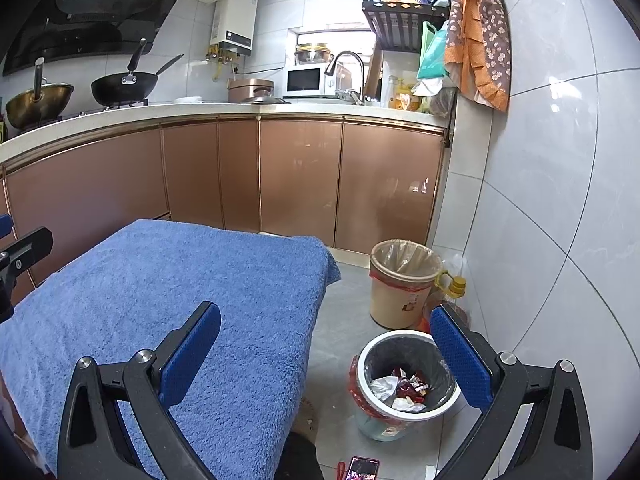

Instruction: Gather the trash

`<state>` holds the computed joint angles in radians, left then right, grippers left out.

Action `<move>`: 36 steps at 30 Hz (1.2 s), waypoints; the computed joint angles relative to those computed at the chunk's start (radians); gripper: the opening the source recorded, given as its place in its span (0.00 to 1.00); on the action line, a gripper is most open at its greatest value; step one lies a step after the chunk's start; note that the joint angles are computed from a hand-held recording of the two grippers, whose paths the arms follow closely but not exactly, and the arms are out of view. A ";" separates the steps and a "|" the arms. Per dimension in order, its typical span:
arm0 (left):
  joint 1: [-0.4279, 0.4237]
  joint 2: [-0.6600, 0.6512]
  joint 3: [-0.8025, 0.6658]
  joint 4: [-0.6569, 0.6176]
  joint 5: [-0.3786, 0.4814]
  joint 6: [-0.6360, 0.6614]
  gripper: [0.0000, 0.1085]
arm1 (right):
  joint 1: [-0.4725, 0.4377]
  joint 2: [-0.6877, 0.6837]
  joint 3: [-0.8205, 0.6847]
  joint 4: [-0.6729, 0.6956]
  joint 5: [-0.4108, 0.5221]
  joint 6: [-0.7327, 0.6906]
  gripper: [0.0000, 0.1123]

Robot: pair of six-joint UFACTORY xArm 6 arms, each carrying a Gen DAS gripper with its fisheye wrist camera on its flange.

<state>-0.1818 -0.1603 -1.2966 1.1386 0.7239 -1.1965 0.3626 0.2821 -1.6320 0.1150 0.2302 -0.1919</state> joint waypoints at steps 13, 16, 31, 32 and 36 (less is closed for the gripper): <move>0.001 -0.001 -0.001 -0.008 -0.002 0.002 0.86 | 0.001 0.000 0.006 -0.028 -0.016 0.036 0.91; -0.001 -0.002 0.000 -0.008 0.002 0.005 0.86 | 0.000 -0.001 0.008 -0.027 -0.016 0.033 0.91; 0.003 -0.005 0.007 -0.040 0.006 0.022 0.86 | -0.004 0.004 0.003 -0.018 -0.007 0.021 0.91; 0.001 -0.004 0.007 -0.039 0.008 0.023 0.86 | -0.005 0.005 0.002 -0.018 -0.006 0.021 0.91; 0.004 -0.004 0.010 -0.046 0.004 0.026 0.86 | -0.006 0.006 0.003 -0.017 -0.005 0.019 0.91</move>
